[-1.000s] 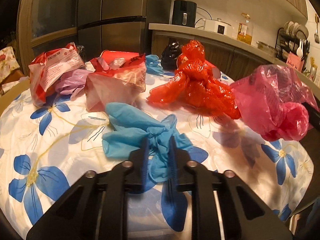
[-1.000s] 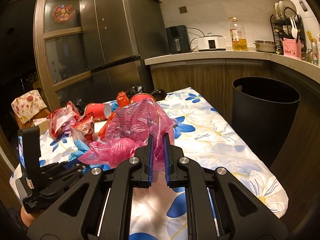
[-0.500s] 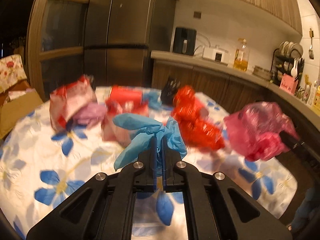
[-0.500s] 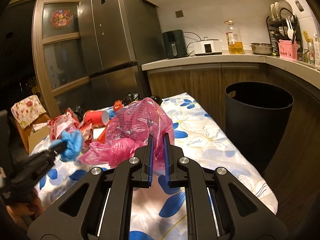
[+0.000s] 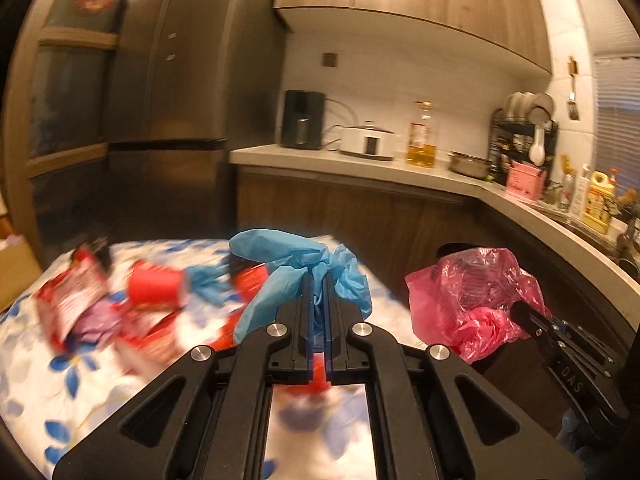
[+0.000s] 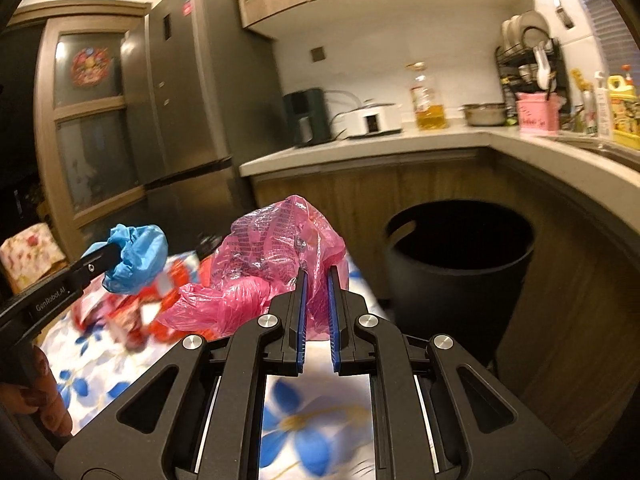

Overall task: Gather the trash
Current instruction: 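Carry the pink bag and blue glove in both tools over the black bin, then open both tools to drop the bag and glove into the bin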

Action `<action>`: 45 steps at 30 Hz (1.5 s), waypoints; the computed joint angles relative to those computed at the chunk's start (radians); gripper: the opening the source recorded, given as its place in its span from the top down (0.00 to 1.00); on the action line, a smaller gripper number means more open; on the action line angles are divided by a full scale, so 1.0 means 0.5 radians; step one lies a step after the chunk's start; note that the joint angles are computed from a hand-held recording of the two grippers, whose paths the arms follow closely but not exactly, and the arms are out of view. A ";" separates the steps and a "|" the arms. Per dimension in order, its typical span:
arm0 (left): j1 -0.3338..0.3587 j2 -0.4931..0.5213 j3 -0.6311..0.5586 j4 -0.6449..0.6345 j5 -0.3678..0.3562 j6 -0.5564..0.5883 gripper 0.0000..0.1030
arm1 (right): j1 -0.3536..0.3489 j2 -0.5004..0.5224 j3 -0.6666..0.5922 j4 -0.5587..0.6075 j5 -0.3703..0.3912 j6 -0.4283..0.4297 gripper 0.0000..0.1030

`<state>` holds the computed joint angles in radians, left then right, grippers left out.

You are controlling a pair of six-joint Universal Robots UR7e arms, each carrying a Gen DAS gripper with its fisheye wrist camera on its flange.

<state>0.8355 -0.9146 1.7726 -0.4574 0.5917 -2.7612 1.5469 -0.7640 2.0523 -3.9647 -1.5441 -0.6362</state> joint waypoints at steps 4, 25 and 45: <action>0.028 0.180 -0.285 0.214 0.190 -0.036 0.97 | -0.020 -0.016 -0.121 -0.019 -0.066 0.027 0.91; 0.161 0.986 -1.474 0.783 0.748 0.027 0.97 | -0.156 0.066 -0.733 0.142 -0.285 0.037 0.91; 0.240 1.230 -1.874 1.074 0.802 -0.055 0.55 | -0.214 0.145 -0.925 0.341 -0.345 0.059 0.61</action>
